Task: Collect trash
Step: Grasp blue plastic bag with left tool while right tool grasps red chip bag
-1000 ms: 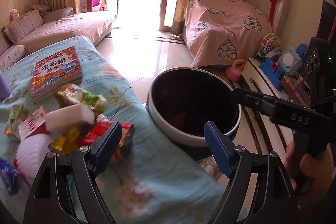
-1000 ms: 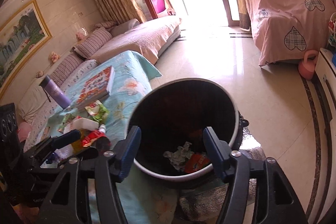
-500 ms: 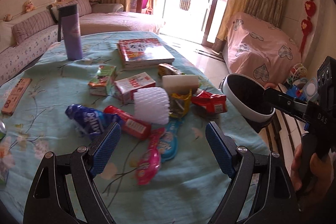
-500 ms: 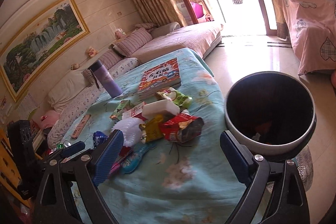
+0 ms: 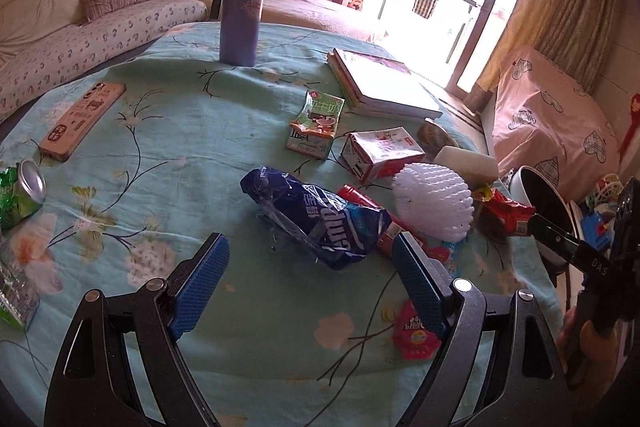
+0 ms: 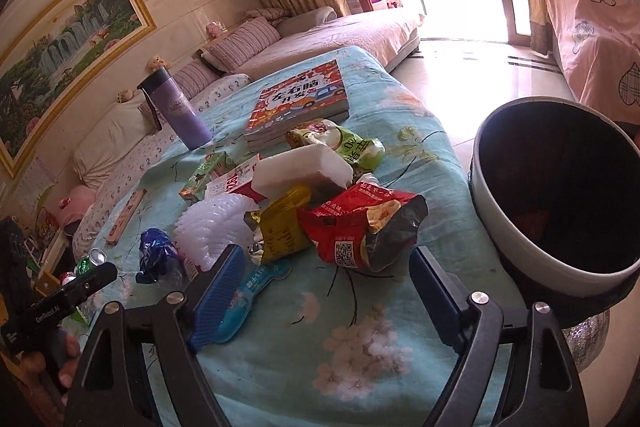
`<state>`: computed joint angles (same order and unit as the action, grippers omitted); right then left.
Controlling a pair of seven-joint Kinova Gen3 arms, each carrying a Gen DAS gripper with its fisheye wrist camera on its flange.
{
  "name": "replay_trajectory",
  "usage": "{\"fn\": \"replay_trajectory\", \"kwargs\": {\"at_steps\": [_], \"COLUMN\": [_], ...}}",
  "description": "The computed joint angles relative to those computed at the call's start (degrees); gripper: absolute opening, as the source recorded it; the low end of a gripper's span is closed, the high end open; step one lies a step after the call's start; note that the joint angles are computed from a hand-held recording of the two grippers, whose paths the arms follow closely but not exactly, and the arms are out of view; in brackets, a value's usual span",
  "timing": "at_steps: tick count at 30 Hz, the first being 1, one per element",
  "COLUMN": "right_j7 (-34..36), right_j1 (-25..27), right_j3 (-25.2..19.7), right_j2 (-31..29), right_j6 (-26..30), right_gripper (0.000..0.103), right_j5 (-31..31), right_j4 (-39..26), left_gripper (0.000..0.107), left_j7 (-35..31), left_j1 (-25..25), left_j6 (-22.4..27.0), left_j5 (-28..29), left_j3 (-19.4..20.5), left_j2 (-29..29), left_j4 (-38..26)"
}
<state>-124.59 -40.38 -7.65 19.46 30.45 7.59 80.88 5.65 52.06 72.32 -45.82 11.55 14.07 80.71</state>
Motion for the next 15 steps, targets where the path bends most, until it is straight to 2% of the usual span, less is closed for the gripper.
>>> {"fn": "replay_trajectory", "kwargs": {"at_steps": [3,6,7,8,9,10,11,12,13,15], "right_j7": [2.02,4.75,5.59,6.42,7.62,9.18,10.68,11.32,11.64,12.71], "right_j1": [1.24,3.17,3.61,4.01,4.70,5.69,6.56,6.52,6.12,5.90], "right_j3": [-0.90,-2.00,-2.18,-2.36,-2.86,-3.69,-4.43,-4.41,-4.02,-4.01], "right_j2": [1.08,2.55,3.13,3.60,4.14,4.61,4.95,4.86,4.44,3.40], "right_j6": [0.46,2.03,2.59,3.05,3.45,3.65,3.72,3.55,2.92,1.68], "right_gripper": [0.077,0.065,0.059,0.048,0.041,0.021,0.012,0.007,0.006,0.006], "right_j5": [-1.27,-3.89,-4.65,-5.38,-6.46,-7.96,-9.45,-10.07,-10.10,-10.53], "right_j4": [-1.07,-2.88,-3.52,-4.04,-4.59,-4.95,-5.16,-4.95,-4.30,-2.91], "left_gripper": [0.086,0.086,0.086,0.085,0.076,0.054,0.051,0.047,0.040,0.038], "left_j7": [-1.09,-2.55,-3.11,-3.43,-3.55,-4.28,-4.72,-4.32,-3.99,-3.72], "left_j1": [-2.92,-5.63,-6.33,-6.97,-7.37,-7.83,-8.68,-8.47,-7.19,-5.80], "left_j6": [-4.01,-7.36,-7.87,-9.21,-10.68,-11.33,-12.50,-13.16,-12.90,-10.60], "left_j5": [2.41,4.98,5.92,6.69,7.07,7.90,8.58,8.33,7.58,6.01], "left_j3": [-0.58,-1.18,-1.41,-1.64,-1.84,-1.87,-1.36,-1.46,-2.21,-1.75], "left_j2": [-0.54,-0.18,0.20,0.19,0.04,0.04,-0.16,-0.47,-0.48,-0.30], "left_j4": [1.12,1.67,1.57,2.08,2.63,2.79,3.32,3.92,4.00,3.18]}}
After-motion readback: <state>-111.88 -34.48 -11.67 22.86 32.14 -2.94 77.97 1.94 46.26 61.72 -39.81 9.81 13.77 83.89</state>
